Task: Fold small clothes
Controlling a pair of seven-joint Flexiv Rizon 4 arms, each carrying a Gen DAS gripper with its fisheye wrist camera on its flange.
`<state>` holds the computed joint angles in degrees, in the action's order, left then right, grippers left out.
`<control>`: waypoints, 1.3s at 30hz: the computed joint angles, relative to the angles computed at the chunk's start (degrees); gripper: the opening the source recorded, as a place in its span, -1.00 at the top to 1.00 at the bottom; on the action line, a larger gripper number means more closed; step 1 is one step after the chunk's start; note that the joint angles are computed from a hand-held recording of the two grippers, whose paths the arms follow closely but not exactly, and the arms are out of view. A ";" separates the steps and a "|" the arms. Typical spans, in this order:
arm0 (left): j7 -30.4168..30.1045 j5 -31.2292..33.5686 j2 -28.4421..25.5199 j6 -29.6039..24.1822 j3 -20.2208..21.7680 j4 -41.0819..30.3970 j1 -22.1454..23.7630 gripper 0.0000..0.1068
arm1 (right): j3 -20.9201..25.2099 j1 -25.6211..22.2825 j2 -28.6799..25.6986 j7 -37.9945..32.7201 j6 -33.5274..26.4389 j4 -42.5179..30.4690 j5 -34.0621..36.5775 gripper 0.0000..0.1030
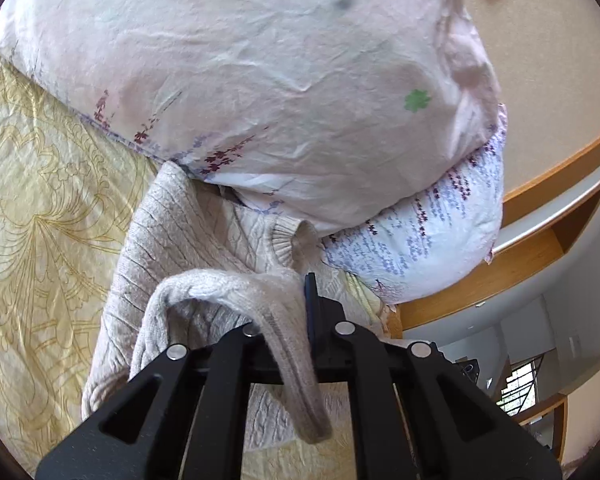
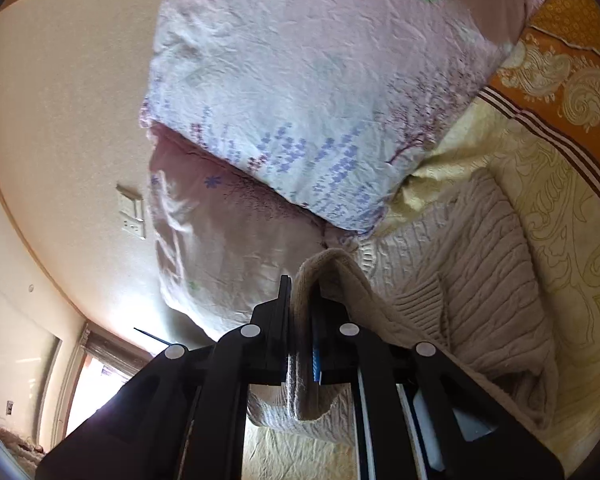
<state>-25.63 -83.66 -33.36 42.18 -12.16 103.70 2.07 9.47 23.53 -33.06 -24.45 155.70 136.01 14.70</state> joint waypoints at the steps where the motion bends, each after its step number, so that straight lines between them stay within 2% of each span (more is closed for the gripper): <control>1: -1.48 1.19 -1.07 0.66 0.17 -0.90 -0.45 0.89 | 0.11 -0.74 -0.65 1.05 -1.27 -0.23 -0.75 0.84; 12: -6.15 3.89 -5.52 4.09 -1.93 -4.36 -0.12 0.87 | -0.29 -3.20 -3.80 5.83 -3.05 -1.86 -2.46 0.84; 16: -9.84 5.87 -7.40 5.18 -2.57 -5.94 -0.06 0.81 | 0.01 -4.76 -4.83 8.98 -6.14 -2.28 -3.51 0.83; 21: -10.31 6.55 -8.39 6.30 -3.83 -7.13 0.27 0.81 | -0.82 -5.28 -5.27 9.76 -6.68 -3.00 -4.67 0.83; 28: -14.49 4.42 -10.45 8.21 -5.24 -9.37 0.47 0.78 | -0.13 -7.22 -6.61 13.99 -8.24 -4.57 -5.00 0.81; 30: -15.85 4.59 -10.74 8.72 -5.36 -9.65 0.42 0.68 | 0.34 -7.77 -7.51 15.76 -7.04 -4.91 -5.38 0.67; 31: -15.96 4.69 -10.72 8.65 -5.49 -9.67 0.58 0.63 | 0.48 -8.04 -7.84 16.41 -6.07 -5.01 -5.76 0.50; 32: -15.93 4.72 -10.62 8.55 -5.66 -9.69 0.68 0.47 | 0.60 -8.37 -8.18 16.99 -4.78 -5.10 -6.28 0.25; 33: -15.67 4.43 -10.46 8.58 -5.90 -9.70 0.75 0.28 | 0.40 -8.30 -8.12 17.24 -4.18 -5.38 -6.39 0.13; 34: -15.01 3.61 -10.23 8.75 -6.30 -9.67 0.78 0.18 | 0.01 -8.14 -7.85 17.25 -4.30 -5.74 -6.54 -0.09; 35: -14.21 2.75 -9.95 9.07 -6.52 -9.67 0.74 0.00 | -0.44 -7.97 -7.36 17.05 -4.91 -5.95 -6.79 -0.20; 36: -13.68 2.26 -9.61 9.51 -6.50 -9.69 0.50 -0.15 | -0.99 -7.61 -6.61 16.52 -6.06 -5.99 -6.81 -0.21; 39: -13.23 3.18 -8.43 10.36 -5.57 -9.60 -0.25 -0.40 | -2.20 -6.23 -4.45 14.32 -9.08 -5.67 -5.66 -0.22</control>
<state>-38.86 -80.48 -41.79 52.54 -17.73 94.10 1.82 7.27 17.30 -37.51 -10.13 146.62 130.35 9.04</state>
